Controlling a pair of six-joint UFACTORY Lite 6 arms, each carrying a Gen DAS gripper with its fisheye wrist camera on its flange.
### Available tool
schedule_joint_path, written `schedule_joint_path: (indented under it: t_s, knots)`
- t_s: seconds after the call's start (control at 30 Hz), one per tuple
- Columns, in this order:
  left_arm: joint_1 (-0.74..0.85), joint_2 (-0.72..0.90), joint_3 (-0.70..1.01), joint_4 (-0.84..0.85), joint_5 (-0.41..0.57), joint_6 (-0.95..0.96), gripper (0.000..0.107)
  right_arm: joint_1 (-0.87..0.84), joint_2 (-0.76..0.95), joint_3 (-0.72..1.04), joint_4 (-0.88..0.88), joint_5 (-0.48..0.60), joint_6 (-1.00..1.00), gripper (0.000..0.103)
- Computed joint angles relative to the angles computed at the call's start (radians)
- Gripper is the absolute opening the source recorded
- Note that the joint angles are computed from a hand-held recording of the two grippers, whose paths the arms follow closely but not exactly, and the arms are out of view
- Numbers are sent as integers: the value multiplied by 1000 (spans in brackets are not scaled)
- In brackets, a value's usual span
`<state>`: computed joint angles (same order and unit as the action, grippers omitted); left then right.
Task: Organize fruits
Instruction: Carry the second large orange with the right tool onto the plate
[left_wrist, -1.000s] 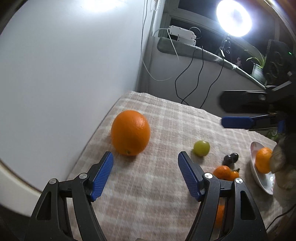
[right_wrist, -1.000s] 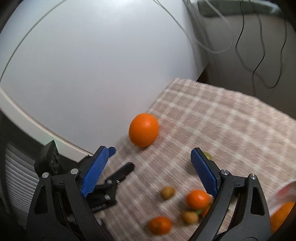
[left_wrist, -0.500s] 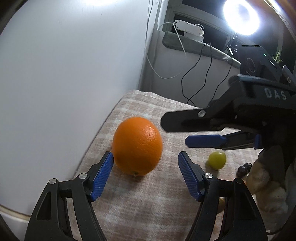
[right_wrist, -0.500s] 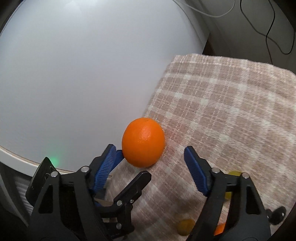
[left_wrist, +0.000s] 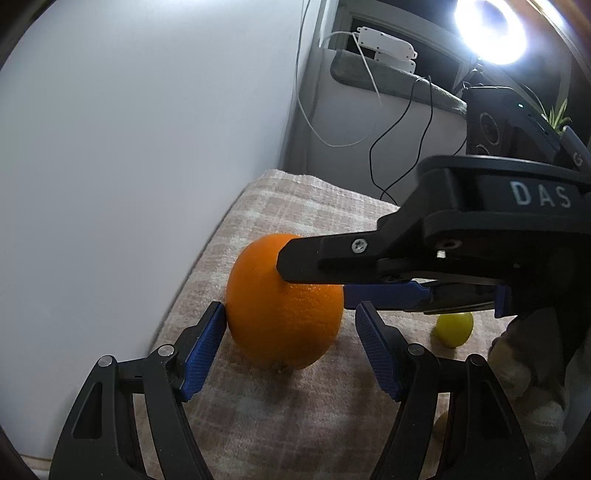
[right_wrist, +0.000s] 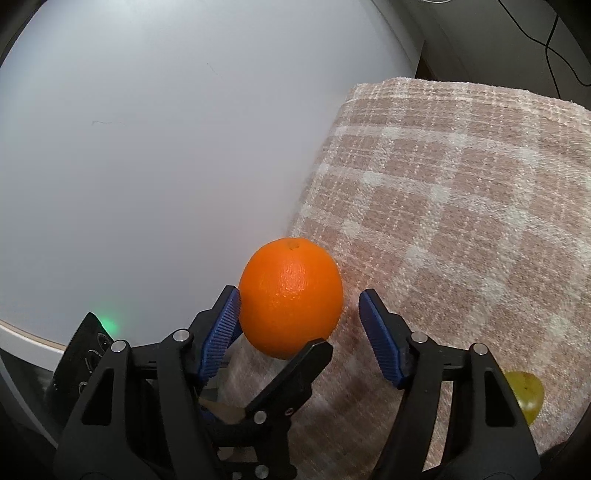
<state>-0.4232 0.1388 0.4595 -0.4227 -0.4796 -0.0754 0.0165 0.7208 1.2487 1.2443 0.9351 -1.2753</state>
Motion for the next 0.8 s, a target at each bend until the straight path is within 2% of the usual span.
schedule_joint_path:
  t_s: [0.17, 0.3, 0.6, 0.8]
  knots:
    - [47, 28, 8, 124, -1, -110, 71, 21, 34, 30, 16, 26, 12, 62]
    - [61, 16, -6, 148, -7, -143, 66, 37, 32, 31, 29, 9, 12, 62]
    - [-7, -48, -54, 18, -23, -60, 65, -3, -54, -84, 37, 22, -39, 62]
    - [-109, -170, -96, -216, -17, 105, 65, -62, -187, -207, 15, 61, -82, 62]
